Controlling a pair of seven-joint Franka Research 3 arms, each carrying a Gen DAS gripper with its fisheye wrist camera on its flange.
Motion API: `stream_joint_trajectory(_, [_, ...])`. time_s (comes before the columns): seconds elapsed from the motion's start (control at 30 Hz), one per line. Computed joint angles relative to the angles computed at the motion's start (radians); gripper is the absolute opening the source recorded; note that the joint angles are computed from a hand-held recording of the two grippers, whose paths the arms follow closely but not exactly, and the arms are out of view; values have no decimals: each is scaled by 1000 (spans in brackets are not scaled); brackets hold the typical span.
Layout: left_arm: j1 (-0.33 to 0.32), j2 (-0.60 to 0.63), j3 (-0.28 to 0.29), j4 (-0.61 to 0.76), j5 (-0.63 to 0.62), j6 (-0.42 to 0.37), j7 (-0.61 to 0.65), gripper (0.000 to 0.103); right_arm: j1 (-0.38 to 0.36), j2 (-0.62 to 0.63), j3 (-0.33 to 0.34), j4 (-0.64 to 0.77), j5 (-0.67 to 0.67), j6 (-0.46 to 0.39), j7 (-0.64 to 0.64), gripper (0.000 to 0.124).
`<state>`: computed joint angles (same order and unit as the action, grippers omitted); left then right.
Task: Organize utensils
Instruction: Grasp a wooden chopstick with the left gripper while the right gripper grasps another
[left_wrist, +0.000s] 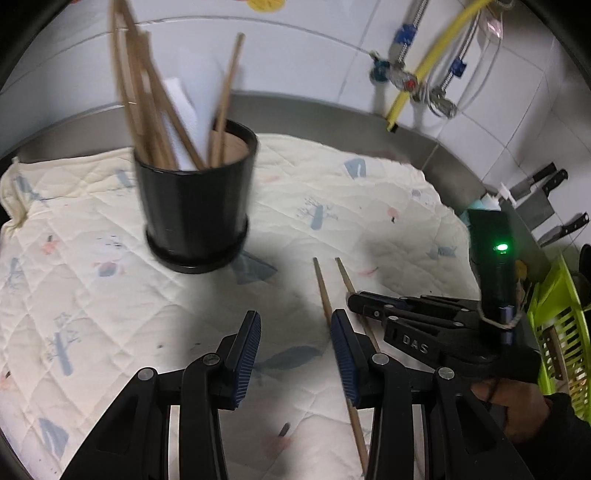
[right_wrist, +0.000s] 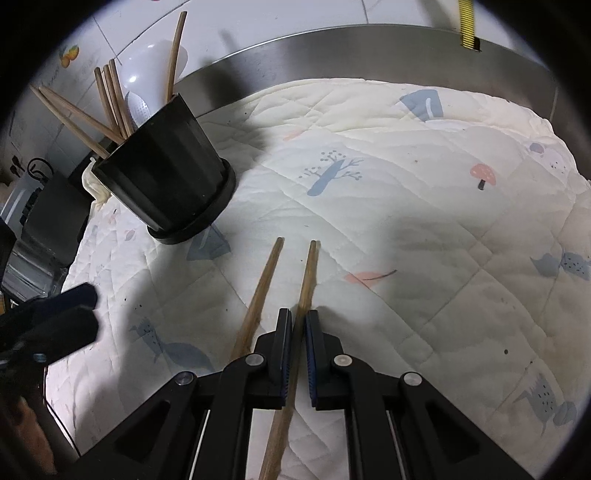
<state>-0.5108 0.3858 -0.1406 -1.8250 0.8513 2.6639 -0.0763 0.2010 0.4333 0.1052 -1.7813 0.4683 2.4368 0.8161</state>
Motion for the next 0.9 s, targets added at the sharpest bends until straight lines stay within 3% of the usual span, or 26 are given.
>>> stream_joint_trajectory(0.43, [8,237,-4,247,-227,13,291,24,-61,-79,-2,-39,123,-21,-81,10])
stream_joint_trajectory(0.73, [-13,339,11,393,-332,-84,412,21,-71,-133,-7,-74,193,-15,-153,10])
stream_joint_trajectory(0.9, [-39,372,25,468,-333,-177,459,9,-73,-161,-11,-91,226,-21,-189,10])
